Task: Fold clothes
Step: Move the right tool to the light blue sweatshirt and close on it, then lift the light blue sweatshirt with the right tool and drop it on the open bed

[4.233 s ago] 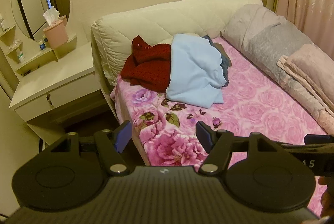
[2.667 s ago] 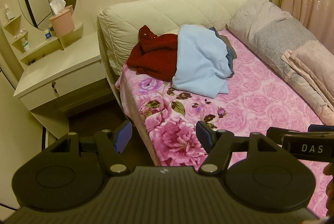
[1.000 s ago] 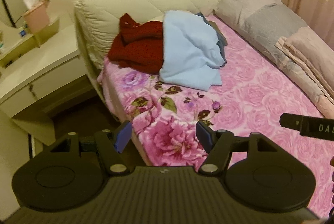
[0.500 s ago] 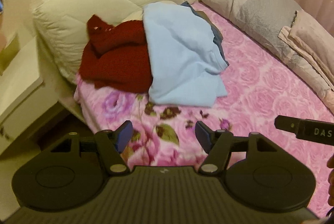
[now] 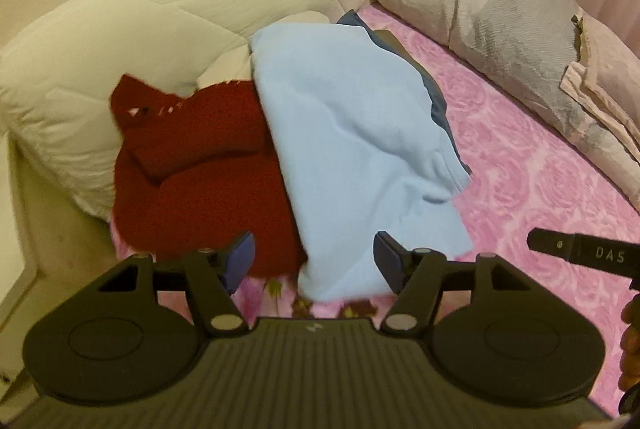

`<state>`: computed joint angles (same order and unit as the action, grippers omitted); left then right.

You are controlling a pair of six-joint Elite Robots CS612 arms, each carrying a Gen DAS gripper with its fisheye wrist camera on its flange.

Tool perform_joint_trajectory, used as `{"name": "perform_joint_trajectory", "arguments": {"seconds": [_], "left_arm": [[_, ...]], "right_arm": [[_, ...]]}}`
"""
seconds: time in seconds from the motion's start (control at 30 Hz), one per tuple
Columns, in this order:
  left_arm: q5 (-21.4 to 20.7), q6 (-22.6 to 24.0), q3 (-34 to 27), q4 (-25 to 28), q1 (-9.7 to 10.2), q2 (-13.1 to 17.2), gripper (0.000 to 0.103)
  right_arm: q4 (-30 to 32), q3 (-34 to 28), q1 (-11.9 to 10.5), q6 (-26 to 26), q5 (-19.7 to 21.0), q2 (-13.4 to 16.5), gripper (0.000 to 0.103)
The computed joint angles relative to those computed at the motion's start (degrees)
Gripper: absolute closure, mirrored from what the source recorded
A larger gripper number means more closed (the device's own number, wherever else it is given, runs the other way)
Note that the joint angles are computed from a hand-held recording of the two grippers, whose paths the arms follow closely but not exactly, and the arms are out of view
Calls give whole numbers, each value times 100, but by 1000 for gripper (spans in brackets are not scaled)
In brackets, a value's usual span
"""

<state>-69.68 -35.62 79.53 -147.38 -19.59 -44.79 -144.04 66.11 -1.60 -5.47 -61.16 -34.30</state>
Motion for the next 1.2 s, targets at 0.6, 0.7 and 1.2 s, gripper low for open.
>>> {"name": "perform_joint_trajectory", "arguments": {"seconds": [0.6, 0.7, 1.2], "left_arm": [[-589, 360, -1414, 623, 532, 1035, 41], [-565, 359, -1483, 710, 558, 1085, 41], [-417, 271, -916, 159, 396, 584, 41]], "right_arm": [[232, -2208, 156, 870, 24, 1843, 44], [294, -2586, 192, 947, 93, 2096, 45], [-2261, -1041, -317, 2759, 2419, 1013, 96]]}}
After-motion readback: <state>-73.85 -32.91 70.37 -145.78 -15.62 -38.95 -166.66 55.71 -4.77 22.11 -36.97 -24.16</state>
